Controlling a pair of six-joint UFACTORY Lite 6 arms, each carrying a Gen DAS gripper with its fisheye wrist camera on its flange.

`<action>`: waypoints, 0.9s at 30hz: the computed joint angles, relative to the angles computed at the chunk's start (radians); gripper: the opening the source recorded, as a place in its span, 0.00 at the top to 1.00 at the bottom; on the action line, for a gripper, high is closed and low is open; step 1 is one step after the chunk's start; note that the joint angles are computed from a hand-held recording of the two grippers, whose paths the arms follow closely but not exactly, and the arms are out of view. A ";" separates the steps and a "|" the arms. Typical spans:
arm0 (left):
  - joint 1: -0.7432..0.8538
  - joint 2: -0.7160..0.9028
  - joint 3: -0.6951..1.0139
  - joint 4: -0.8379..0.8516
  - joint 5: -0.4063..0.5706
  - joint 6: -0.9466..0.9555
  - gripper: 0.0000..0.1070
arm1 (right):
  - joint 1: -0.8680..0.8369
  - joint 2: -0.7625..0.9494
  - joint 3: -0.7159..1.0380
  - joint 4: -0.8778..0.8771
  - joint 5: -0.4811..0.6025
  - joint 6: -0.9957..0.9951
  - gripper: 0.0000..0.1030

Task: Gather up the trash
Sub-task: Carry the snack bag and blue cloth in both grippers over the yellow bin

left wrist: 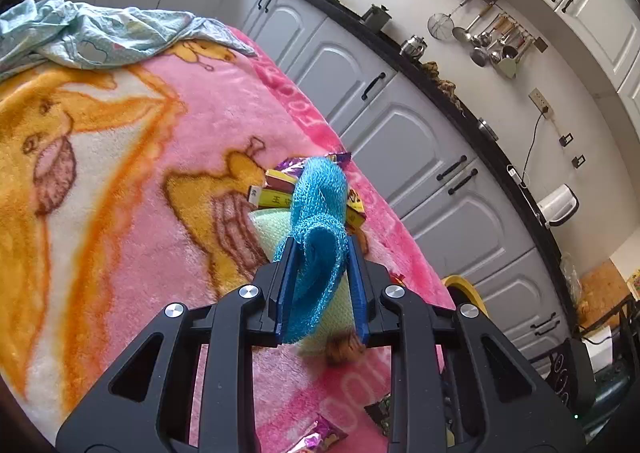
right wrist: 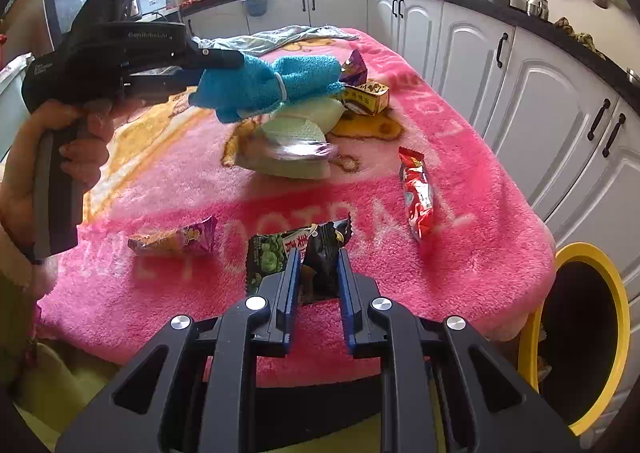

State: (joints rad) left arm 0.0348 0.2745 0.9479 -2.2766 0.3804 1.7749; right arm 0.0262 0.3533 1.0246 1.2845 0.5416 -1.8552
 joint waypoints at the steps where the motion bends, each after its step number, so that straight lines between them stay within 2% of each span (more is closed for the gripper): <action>1: -0.005 0.002 0.004 -0.004 -0.010 0.004 0.84 | -0.002 -0.003 -0.001 0.003 0.000 -0.004 0.83; 3: -0.013 0.009 0.015 0.001 -0.034 -0.002 0.84 | -0.008 -0.010 -0.001 0.006 0.005 -0.009 0.83; 6: -0.029 0.003 0.016 -0.023 -0.057 0.024 0.93 | -0.023 -0.032 -0.006 -0.001 0.025 -0.001 0.83; 9: -0.055 -0.024 0.008 -0.055 -0.075 0.065 0.96 | -0.051 -0.073 -0.016 -0.008 0.059 0.006 0.83; 18: -0.158 -0.126 0.016 -0.130 -0.142 0.157 0.97 | -0.159 -0.151 0.019 -0.024 0.164 0.041 0.83; 27: -0.276 -0.160 0.075 -0.340 -0.213 0.373 0.97 | -0.259 -0.129 0.120 -0.029 0.231 0.081 0.83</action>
